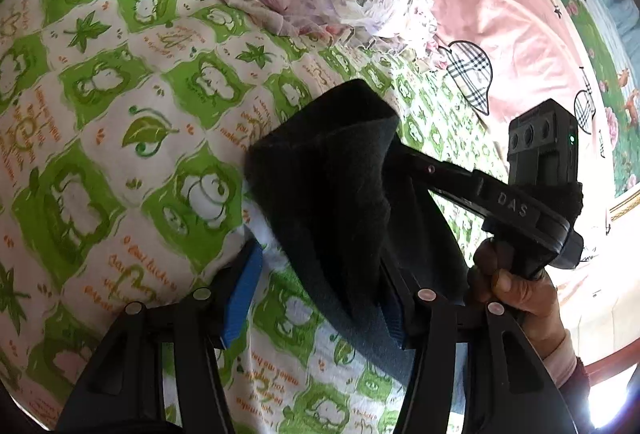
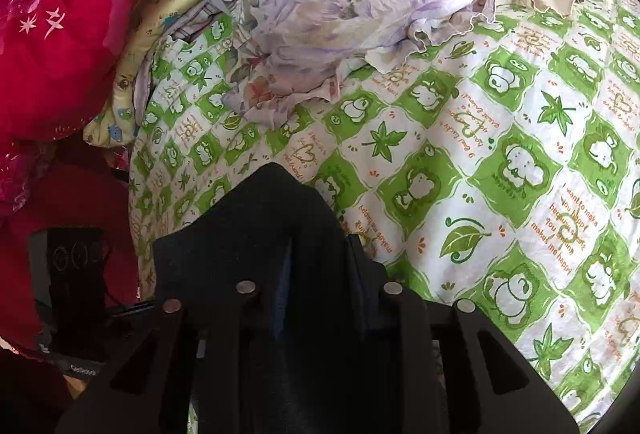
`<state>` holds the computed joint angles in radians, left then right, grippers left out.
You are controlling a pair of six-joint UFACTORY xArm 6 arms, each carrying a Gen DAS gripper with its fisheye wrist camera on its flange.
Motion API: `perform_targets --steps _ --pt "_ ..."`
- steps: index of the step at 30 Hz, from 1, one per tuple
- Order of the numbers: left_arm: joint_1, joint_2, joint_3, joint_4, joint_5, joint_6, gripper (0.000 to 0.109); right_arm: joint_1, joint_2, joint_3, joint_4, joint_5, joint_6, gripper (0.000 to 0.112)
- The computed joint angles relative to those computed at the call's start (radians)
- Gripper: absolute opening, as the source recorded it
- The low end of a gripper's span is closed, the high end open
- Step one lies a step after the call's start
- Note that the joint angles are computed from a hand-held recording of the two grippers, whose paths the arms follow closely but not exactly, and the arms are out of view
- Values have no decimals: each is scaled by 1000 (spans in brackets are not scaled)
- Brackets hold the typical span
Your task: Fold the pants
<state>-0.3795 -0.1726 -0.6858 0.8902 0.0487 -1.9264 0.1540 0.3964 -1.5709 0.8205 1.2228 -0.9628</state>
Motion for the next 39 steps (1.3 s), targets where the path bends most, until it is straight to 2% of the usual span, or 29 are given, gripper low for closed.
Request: perform_targets --steps 2,4,5,8,10,18,27,39 --pt "3 12 -13 1 6 6 49 -3 0 0 9 5 4 25" --pt "2 19 -21 -25 24 33 36 -2 -11 12 12 -2 -5 23" --pt "6 23 -18 -60 15 67 27 0 -24 25 12 -11 -13 21" --pt "16 18 -5 -123 -28 123 18 2 -63 61 15 -35 -25 18" --pt "-5 -8 -12 -129 4 146 15 -3 -89 83 30 -41 -33 17" --pt "-113 -92 -113 -10 132 120 14 -123 -245 180 199 31 -95 17" --pt "-262 -21 -307 46 208 181 14 -326 -385 278 348 147 -161 16" --pt "-426 155 -529 -66 242 389 14 -590 -476 407 423 267 -224 16"
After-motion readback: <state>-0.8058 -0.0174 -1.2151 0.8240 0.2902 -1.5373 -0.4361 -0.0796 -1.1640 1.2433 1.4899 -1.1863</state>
